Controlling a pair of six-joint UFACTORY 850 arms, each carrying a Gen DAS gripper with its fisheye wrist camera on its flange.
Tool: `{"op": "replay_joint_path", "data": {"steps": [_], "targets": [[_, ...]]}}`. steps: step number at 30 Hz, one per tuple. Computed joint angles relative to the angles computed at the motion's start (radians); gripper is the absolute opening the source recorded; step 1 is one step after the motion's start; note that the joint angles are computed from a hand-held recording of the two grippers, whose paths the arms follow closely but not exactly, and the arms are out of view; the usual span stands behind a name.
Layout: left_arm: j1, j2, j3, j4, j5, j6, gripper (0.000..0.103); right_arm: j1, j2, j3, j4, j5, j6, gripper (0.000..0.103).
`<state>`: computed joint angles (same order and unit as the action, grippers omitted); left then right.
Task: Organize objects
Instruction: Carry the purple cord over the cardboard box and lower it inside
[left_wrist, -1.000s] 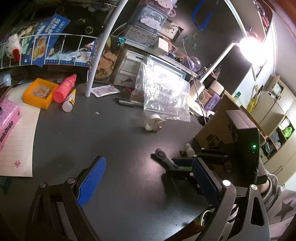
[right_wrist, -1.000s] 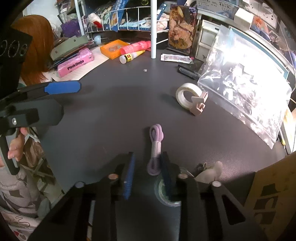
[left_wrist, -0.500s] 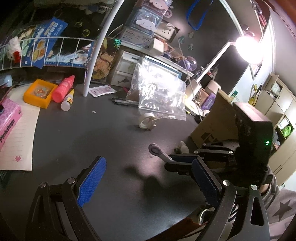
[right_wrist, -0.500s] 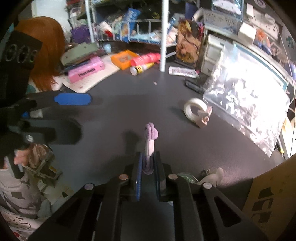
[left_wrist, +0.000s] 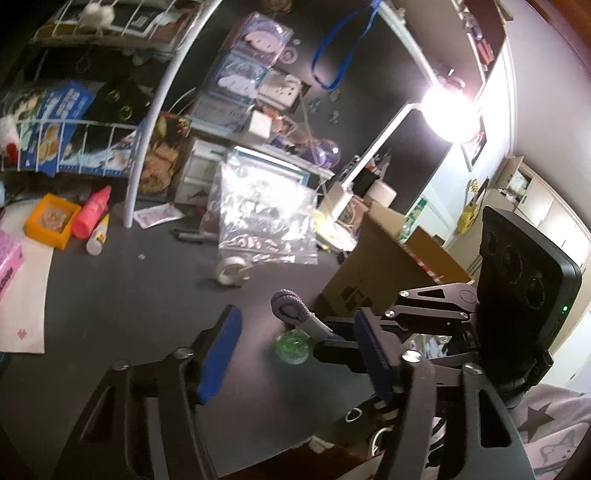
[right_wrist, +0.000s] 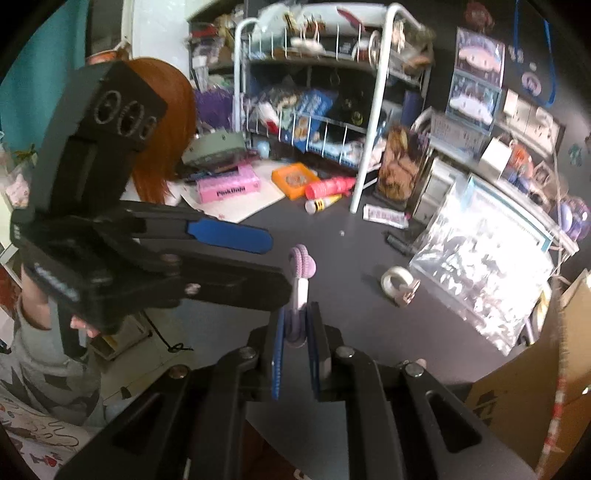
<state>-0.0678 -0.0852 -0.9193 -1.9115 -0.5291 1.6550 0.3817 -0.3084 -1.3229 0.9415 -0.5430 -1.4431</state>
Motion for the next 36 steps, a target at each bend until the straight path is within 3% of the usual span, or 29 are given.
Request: {"op": "replay_joint_path", "data": {"steps": [2, 5, 9, 13, 22, 29, 36], "targets": [[-0.010, 0.008, -0.001, -0.012, -0.002, 0.013, 0.054, -0.008, 0.022, 0.017, 0.030, 0.001, -0.040, 0.009], [-0.029, 0.014, -0.012, -0.019, -0.012, 0.022, 0.039, -0.025, 0.048, 0.035, 0.070, -0.003, -0.093, 0.009], [-0.070, 0.007, -0.046, -0.023, 0.050, 0.021, 0.024, -0.054, 0.078, 0.054, 0.135, -0.014, -0.166, 0.009], [-0.096, -0.013, -0.087, -0.007, 0.062, -0.002, 0.019, -0.092, 0.099, 0.066, 0.195, -0.026, -0.231, 0.009], [-0.173, -0.073, -0.227, 0.127, 0.133, -0.097, 0.017, -0.185, 0.119, 0.063, 0.300, -0.069, -0.329, 0.009], [-0.229, -0.155, -0.372, 0.315, 0.161, -0.244, 0.017, -0.254, 0.125, 0.058, 0.384, -0.094, -0.394, 0.009], [-0.257, -0.252, -0.498, 0.472, 0.128, -0.393, 0.017, -0.319, 0.104, 0.041, 0.417, -0.110, -0.390, 0.009]]}}
